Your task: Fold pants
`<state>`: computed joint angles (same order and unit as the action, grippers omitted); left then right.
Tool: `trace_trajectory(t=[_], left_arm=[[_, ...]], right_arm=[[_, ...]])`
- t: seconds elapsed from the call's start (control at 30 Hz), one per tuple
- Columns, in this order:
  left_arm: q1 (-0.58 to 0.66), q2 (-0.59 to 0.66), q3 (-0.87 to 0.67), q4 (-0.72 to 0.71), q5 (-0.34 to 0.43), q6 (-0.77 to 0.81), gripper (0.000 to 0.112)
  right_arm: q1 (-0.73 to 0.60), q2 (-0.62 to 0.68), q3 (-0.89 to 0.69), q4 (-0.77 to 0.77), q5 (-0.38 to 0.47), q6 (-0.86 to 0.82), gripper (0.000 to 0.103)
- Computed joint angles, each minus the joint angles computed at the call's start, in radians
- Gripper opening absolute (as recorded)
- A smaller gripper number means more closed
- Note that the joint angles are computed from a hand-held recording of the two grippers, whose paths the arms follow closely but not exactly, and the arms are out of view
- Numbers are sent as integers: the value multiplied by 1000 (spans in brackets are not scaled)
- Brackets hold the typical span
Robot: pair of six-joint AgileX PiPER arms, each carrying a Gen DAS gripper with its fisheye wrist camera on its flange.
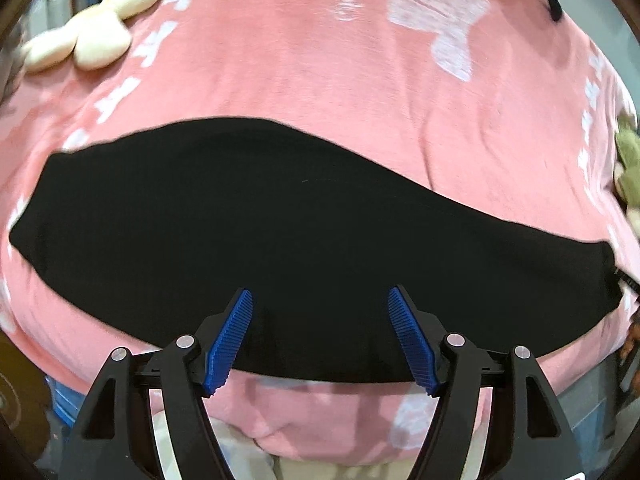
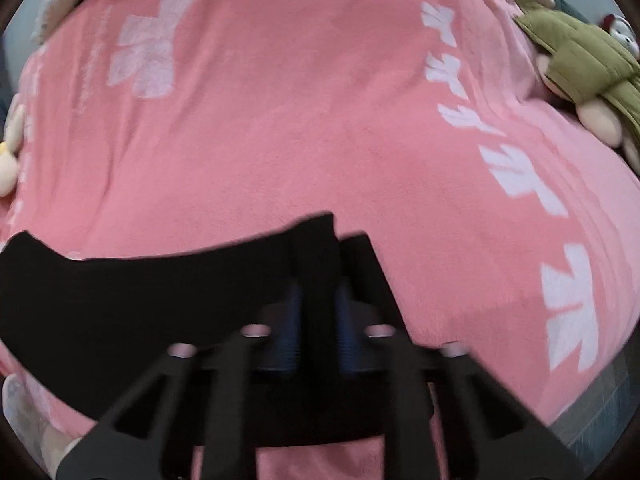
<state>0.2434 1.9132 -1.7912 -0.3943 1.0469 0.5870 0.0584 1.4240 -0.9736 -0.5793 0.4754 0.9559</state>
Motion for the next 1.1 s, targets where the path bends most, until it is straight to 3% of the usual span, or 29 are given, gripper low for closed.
trace_trajectory(t=[0.07,0.13,0.2,0.23,0.3,0.4,0.5,0.6,0.63,0.7,0.73,0.8,0.83,0.9,0.93,0.97,1.03,1.1], left_arm=[[-30,-21,27,30,-37,-6,70],[-54,-42,69,49,-81,-14,73],[-80,-36,79,76,-96,-43,73],[-93,-36,90,85,-100,-59,73],[-117,-36,106,105,-112,-83,73],[-138,-58,152,109,-143,-76,73],[-158,-66,177,122,-161,-83,73],[-173,-68,187,129,-169,-102,73],[-177,-70,192,132,-173,-107,73],[-184,-70,195,145,-181,-113,73],[-191,-71,200,166,-193,-123,73],[-199,-75,216,189,-217,-129,73],[-204,-75,221,206,-229,-135,73],[-215,-74,231,244,-251,-157,73],[-215,-73,230,246,-253,-159,73],[-215,-71,231,247,-253,-165,73],[-214,-74,233,250,-251,-173,73],[-215,-84,246,256,-258,-180,75]], right_arm=[[23,-82,28,-121,2,108,8],[21,-94,39,-158,32,104,8],[-33,-16,54,-56,11,-7,10],[-60,-3,89,-26,-45,-27,12],[-60,-50,118,-59,-64,45,23],[-70,-127,153,-94,-115,142,25],[-101,-115,109,64,-161,-26,26],[-124,-9,34,311,-208,-309,17],[-129,45,-8,345,-181,-354,15],[-154,127,-50,320,-152,-356,2],[-169,122,-31,341,-198,-344,2],[-160,89,-16,263,-204,-201,4],[-143,47,6,181,-204,-101,11],[-106,-6,51,44,-201,70,13],[-87,-36,84,-28,-194,166,25],[-66,-57,108,-105,-174,266,47],[-17,-118,170,-261,-93,466,64],[26,-163,230,-370,-46,604,66]])
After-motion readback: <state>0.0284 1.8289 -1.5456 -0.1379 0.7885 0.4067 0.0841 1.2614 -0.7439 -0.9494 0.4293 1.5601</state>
